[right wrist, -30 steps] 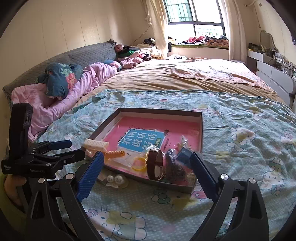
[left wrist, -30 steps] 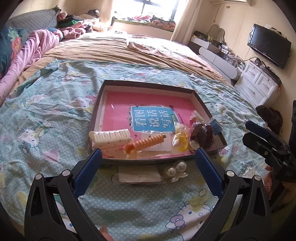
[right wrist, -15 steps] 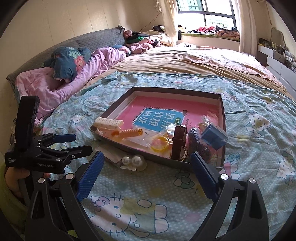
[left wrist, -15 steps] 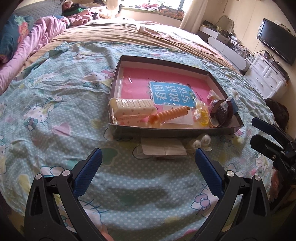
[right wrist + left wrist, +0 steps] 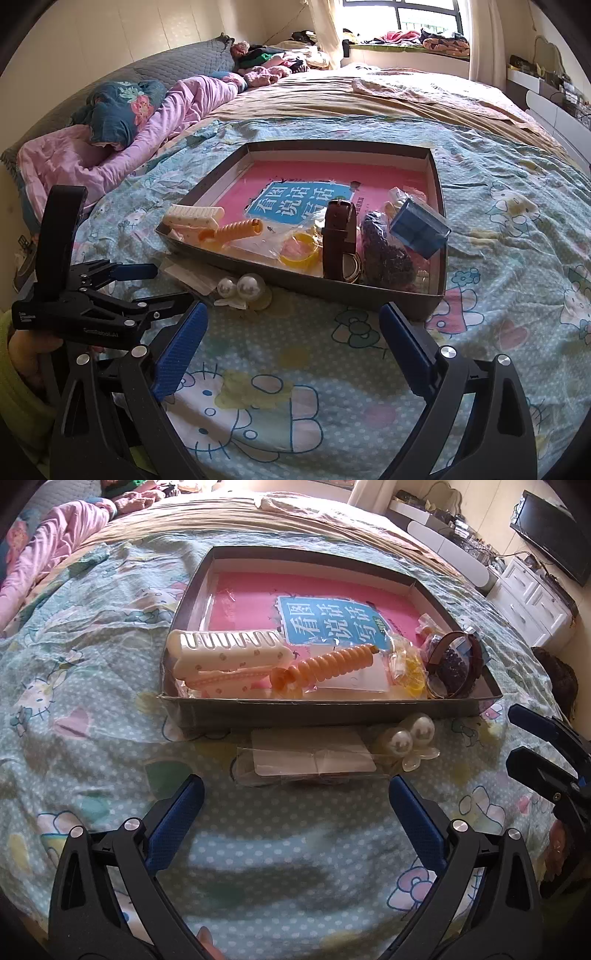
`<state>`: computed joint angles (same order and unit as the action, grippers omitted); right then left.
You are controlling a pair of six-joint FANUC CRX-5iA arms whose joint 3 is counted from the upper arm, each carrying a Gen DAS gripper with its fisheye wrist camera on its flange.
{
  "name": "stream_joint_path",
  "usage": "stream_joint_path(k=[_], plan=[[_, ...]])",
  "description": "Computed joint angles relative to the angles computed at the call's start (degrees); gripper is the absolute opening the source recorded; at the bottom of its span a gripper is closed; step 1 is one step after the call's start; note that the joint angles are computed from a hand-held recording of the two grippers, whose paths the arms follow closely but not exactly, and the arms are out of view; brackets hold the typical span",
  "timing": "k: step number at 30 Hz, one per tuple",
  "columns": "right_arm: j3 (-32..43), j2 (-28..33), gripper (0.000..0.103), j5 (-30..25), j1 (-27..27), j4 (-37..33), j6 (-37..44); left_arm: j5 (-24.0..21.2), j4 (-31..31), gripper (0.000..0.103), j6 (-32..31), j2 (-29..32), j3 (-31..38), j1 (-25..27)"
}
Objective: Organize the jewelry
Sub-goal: 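Withdraw both open tools from the tray toward the remaining items, then grasp the white paper packet with the left tool while the right tool grasps the pearl earrings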
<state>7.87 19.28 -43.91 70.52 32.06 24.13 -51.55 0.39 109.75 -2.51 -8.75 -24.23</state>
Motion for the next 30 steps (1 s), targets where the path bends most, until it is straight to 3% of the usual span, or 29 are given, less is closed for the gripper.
stream_joint_path(k=[8,13,16,19,21,25,29,30], plan=[[0.71,0.46,0.093,0.37,-0.46,-2.90,1.86,0.54,-0.29,0.093,-0.51,1.71,1.25,-0.20],[2.63,1.79,0.093,0.10,-0.64,-5.44,4.15,2.00,1.61,0.067,-3.37,1.15,-0.05,0.60],[4.67,3.18,0.090,0.03,-0.89,-8.04,6.70,2.38,2.01,0.061,-3.94,0.17,-1.00,0.89],[8.17,5.46,0.082,-0.89,-1.13,-11.77,10.60,4.06,4.10,0.040,-4.74,-1.99,-3.44,2.18],[11.04,7.38,0.074,-2.25,-1.26,-14.08,13.24,5.23,7.95,0.037,-7.11,-3.16,-5.65,3.80],[14.20,10.23,0.071,-3.29,-1.13,-13.74,14.01,5.70,9.91,0.035,-8.35,-3.76,-6.87,4.52],[15.07,11.15,0.048,-1.98,-1.57,-13.99,14.92,5.70,9.56,0.034,-8.38,-3.71,-6.60,4.20],[15.05,11.11,0.048,-1.94,-1.57,-13.97,15.04,5.89,9.69,0.033,-8.41,-3.82,-6.77,4.22]])
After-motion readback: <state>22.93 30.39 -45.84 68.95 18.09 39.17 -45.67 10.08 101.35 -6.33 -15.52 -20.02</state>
